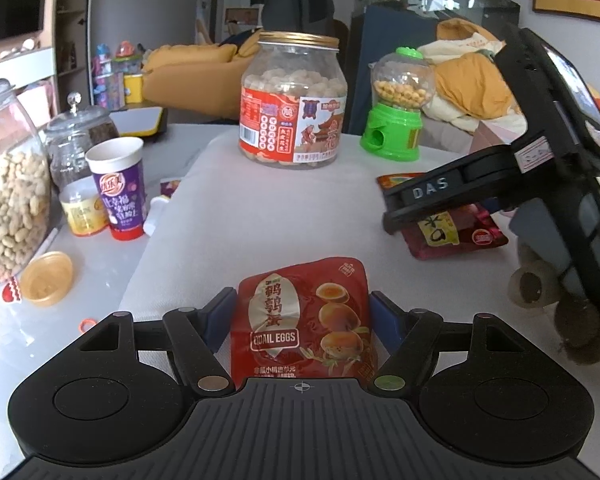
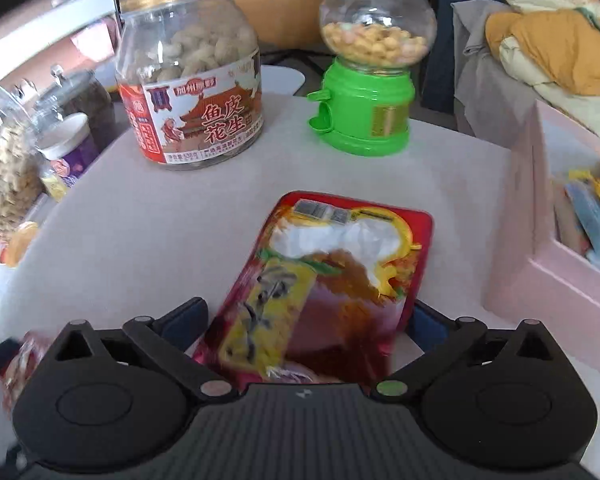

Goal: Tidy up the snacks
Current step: 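Hold the quail-egg packet in the left tool while right tool approaches the red-yellow bag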

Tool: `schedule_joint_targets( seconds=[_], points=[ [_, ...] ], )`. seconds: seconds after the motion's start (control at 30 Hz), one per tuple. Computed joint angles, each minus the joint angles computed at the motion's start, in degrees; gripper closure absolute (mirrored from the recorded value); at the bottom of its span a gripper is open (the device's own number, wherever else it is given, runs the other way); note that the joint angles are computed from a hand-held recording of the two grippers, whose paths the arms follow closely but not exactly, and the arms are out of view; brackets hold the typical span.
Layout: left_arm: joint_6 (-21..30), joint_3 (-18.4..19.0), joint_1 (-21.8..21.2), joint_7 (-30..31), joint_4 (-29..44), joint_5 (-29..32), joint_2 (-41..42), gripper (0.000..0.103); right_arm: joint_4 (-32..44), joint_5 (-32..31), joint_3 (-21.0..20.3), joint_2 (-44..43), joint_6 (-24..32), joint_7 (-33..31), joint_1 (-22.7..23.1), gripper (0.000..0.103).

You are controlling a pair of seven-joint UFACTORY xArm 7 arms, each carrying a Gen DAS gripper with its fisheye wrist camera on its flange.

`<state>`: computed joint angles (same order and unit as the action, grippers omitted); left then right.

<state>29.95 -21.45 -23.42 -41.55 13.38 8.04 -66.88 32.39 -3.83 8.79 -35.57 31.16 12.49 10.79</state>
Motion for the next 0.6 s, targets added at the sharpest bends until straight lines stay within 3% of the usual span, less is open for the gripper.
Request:
schedule_joint_targets(
  seconds=[0.13, 0.27, 0.4, 0.43, 0.6],
  points=[
    [-0.31, 0.42, -0.26, -0.13, -0.42, -0.23, -0.51, 0.026, -0.18, 1.0, -1.69, 0.21, -0.47, -2.58, 1.69, 0.001],
    [-0.13, 0.36, -0.23, -0.04, -0.37, -0.21, -0.55, 0.026, -1.11, 4.12, -5.38, -4.91, 4.37, -8.65, 3.97, 0.031],
    [0.37, -0.09, 0.03, 0.06, 0.07, 0.1, -0.13, 0.026, -3.11, 5.78, -7.18, -12.68, 11.33, -13.62, 3.51, 0.048],
    [0.44, -0.25, 0.15, 0.07, 0.24, 0.22, 0.12, 0.026, -4.01, 5.51, -7.12, -14.75, 12.92, -14.39, 2.63, 0.057],
    [1.29, -1.02, 0.55, 0.16, 1.22, 0.91, 1.21, 0.026, -7.93, 2.93, -6.74, -22.68, 15.69, -17.13, -2.16, 0.058]
  ],
)
